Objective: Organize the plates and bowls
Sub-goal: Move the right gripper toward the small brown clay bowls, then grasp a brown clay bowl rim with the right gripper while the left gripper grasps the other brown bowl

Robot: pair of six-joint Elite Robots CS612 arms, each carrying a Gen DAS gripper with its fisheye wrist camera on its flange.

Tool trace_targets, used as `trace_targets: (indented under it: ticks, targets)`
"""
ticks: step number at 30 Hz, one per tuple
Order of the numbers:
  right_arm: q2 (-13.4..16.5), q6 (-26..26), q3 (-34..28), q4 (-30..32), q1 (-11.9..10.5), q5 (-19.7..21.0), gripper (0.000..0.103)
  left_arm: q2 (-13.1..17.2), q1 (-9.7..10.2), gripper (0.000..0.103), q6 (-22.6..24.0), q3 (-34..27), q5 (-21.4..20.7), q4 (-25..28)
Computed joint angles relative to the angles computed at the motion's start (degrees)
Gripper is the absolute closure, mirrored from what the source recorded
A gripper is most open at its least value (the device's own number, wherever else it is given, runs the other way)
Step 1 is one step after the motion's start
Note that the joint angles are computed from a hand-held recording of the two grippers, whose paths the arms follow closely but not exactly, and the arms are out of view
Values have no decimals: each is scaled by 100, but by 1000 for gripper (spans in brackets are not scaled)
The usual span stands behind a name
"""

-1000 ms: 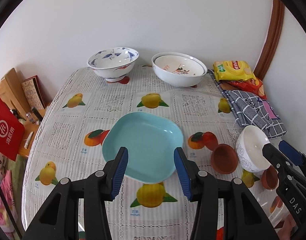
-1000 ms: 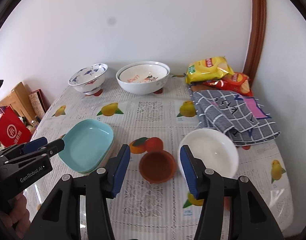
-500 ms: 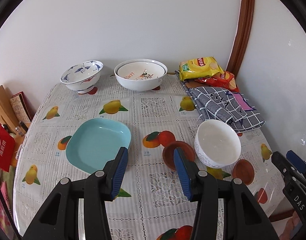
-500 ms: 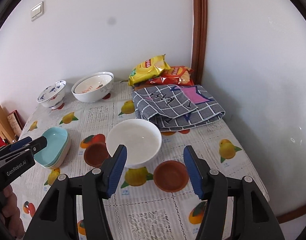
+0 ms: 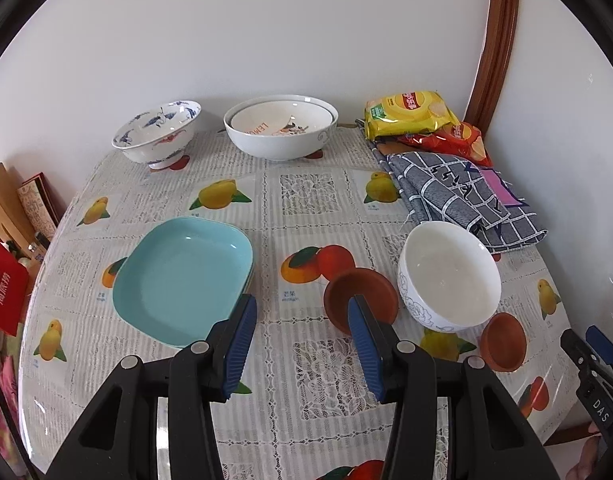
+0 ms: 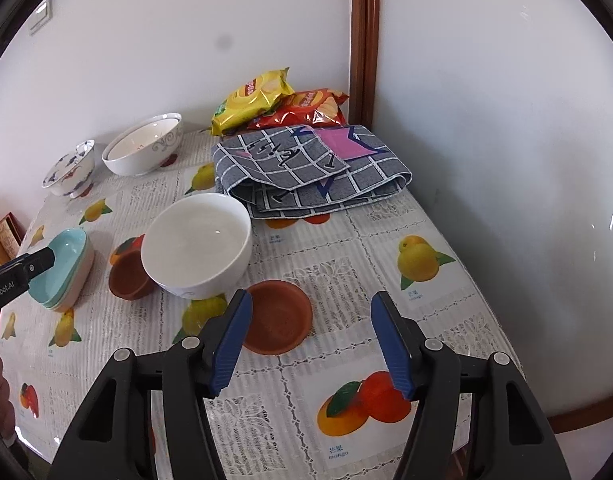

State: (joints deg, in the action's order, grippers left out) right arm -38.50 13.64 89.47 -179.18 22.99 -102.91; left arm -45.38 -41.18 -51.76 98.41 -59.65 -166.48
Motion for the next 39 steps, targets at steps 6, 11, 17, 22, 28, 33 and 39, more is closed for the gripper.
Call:
trace_targets:
  ticks: [6, 11, 17, 22, 28, 33, 39]
  targets:
    - [131, 160, -87, 280, -143, 361, 42, 205, 106, 58, -2, -243, -403, 167]
    - [288, 232, -266, 524, -237, 597, 42, 375, 195, 58, -48, -434, -648, 277]
    - [473, 413, -482, 804, -317, 890, 42, 572, 302, 57, -131, -698, -885, 534]
    - [576, 368, -600, 821, -340, 1039, 46, 726, 345, 57, -117, -916, -982, 717]
    - [710, 148, -809, 1036, -332, 1105, 64, 861, 380, 57, -93, -1097, -1049, 853]
    - [746, 133, -852, 956, -317, 1056, 67, 933, 418, 58, -58, -1177, -1165, 856]
    - [794, 34, -935, 932, -292, 1004, 73, 968, 434, 60, -40, -1204, -1196, 825]
